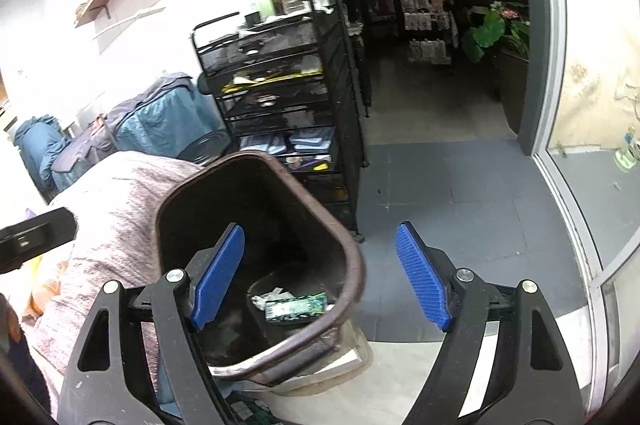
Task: Collect trash
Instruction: 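Grasp the white face mask with left tool while right tool grasps yellow foam net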
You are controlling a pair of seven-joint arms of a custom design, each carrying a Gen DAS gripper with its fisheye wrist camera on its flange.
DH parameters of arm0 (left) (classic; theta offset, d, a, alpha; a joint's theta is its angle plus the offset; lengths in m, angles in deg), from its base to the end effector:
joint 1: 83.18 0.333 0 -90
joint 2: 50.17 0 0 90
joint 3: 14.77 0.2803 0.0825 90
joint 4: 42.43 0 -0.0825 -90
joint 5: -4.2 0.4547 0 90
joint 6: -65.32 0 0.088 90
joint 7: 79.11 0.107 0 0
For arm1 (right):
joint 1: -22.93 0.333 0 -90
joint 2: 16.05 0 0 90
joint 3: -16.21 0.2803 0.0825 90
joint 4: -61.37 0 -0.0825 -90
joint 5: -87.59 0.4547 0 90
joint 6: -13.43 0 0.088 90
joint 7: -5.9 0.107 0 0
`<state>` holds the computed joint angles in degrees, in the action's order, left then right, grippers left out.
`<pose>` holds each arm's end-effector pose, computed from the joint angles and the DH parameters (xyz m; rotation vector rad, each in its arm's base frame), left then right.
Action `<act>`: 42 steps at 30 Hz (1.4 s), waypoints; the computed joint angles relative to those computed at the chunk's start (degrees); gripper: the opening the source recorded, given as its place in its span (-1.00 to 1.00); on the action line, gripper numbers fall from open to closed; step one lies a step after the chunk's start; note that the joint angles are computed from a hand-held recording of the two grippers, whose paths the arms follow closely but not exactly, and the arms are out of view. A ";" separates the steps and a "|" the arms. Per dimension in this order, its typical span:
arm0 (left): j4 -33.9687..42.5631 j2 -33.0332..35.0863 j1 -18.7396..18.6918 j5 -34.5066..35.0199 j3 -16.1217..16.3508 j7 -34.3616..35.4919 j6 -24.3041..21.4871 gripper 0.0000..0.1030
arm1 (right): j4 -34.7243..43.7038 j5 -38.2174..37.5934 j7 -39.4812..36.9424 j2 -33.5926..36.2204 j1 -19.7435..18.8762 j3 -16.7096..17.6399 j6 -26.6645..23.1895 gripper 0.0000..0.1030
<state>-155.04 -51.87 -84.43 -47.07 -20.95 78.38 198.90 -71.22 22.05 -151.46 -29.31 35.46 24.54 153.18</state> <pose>0.6458 -0.0979 0.4713 -1.0326 2.5364 -1.1922 0.5364 0.2026 0.4040 -0.8882 2.2040 -0.9275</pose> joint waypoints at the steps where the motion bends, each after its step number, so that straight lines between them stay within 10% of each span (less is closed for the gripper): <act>1: -0.74 -0.88 0.28 -0.75 0.34 0.74 -0.13 0.88 | 0.61 -0.38 -0.25 0.56 0.04 0.09 0.43 0.52; 21: -1.15 0.29 8.25 -4.78 5.73 0.44 6.06 0.88 | 22.58 -3.26 -12.58 19.38 6.86 -2.84 14.80 0.56; 42: 11.43 14.86 15.64 6.74 3.27 1.04 15.65 0.59 | 49.38 24.64 -47.96 41.14 15.15 -6.12 20.48 0.56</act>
